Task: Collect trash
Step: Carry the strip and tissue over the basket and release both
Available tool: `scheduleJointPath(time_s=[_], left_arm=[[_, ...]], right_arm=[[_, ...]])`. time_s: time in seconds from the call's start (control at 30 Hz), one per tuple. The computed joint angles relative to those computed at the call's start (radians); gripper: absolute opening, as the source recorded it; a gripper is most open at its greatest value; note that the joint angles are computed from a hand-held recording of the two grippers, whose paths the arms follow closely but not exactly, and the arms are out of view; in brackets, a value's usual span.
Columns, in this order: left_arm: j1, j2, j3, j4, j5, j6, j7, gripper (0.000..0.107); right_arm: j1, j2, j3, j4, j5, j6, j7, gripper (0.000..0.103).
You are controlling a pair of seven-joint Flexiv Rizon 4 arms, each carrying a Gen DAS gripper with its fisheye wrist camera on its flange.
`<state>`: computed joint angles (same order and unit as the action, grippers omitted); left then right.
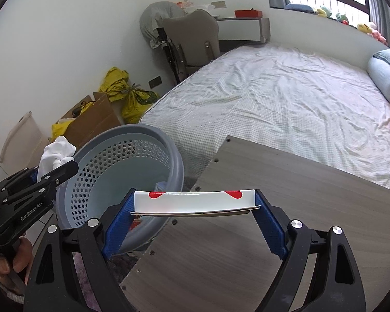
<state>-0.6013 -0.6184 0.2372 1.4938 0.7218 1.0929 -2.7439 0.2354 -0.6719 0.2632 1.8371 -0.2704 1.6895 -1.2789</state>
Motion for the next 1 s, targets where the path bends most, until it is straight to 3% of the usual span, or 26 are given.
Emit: scheduleJointPath(time_s=[0.4,0.6,0.67,0.73,0.8,1.0], left_arm=[[0.065,0.012,0.009,0.053,-0.018,-0.018,-0.045,0.031],[0.069,0.02,0.016,0.061,-0.013,-0.028,-0.064,0.034],[0.063,0.028,0.018,0.064,-0.007,-0.044,-0.073,0.039],[0.05,0.037,0.025,0.064,0.013,-0.068,-0.095,0.06],[0.046,0.047,0.023,0.066,0.037,-0.069,-0.115,0.069],[0.063,0.066,-0.01,0.074,0.045,-0.089,-0.121,0.073]], right_arm=[[-0.009,-0.116,0.136,-0.169,-0.028,-0.121,-0.111,0.084],[0.04,-0.125,0.113,-0.209,0.007,-0.137,-0.155,0.085],[0.049,-0.123,0.106,-0.215,0.019,-0.139,-0.161,0.089],[0.038,-0.127,0.123,-0.219,0.029,-0.135,-0.18,0.098],[0.054,-0.117,0.102,-0.207,0.039,-0.112,-0.178,0.097],[0.1,-0.091,0.029,-0.179,0.045,-0.101,-0.135,0.097]])
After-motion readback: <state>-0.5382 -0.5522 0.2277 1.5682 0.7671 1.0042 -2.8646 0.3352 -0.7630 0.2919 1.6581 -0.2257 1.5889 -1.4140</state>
